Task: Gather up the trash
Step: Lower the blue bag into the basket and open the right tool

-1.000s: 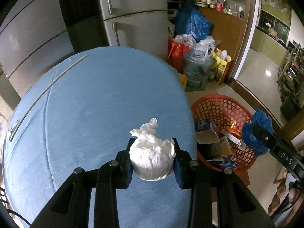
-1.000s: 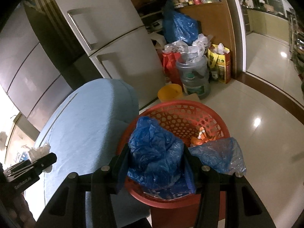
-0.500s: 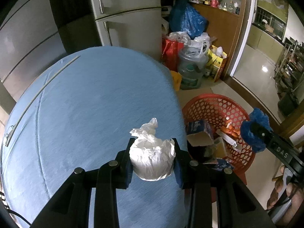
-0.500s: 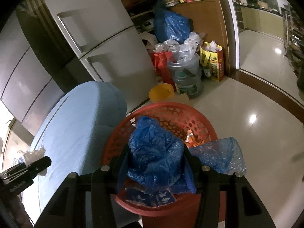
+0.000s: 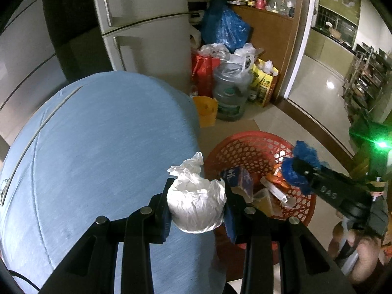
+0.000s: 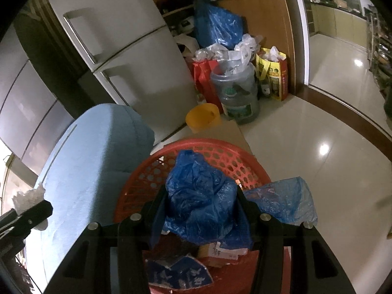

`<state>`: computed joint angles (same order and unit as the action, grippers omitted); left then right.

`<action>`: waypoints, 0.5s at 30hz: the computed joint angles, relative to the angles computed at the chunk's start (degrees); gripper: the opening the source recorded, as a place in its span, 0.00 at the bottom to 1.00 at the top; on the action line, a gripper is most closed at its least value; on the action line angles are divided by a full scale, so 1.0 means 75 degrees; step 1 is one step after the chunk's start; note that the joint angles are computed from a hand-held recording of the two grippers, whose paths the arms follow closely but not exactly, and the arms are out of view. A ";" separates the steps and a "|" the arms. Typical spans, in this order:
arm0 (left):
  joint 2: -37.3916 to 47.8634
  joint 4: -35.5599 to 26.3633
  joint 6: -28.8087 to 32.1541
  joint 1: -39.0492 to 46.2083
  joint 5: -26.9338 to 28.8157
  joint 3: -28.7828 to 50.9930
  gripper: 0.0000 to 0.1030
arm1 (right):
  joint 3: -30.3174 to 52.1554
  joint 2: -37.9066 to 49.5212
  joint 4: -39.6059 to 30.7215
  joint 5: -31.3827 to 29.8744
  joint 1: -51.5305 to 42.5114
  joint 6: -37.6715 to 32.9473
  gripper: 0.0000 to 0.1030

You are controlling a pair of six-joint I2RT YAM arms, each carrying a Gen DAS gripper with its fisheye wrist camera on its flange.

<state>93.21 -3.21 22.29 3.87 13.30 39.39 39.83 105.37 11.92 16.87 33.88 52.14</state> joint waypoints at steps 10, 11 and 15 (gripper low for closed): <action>0.0197 -0.0035 -0.0335 -0.0746 -0.0233 0.0216 0.36 | -0.0024 0.0420 0.0392 -0.0602 -0.0491 -0.0167 0.55; 0.0204 -0.0025 -0.0361 -0.0806 -0.0251 0.0221 0.36 | -0.0028 0.0440 0.0423 -0.0666 -0.0538 -0.0188 0.55; 0.0222 -0.0025 -0.0428 -0.0982 -0.0289 0.0233 0.36 | -0.0009 0.0442 0.0420 -0.0829 -0.0606 -0.0237 0.56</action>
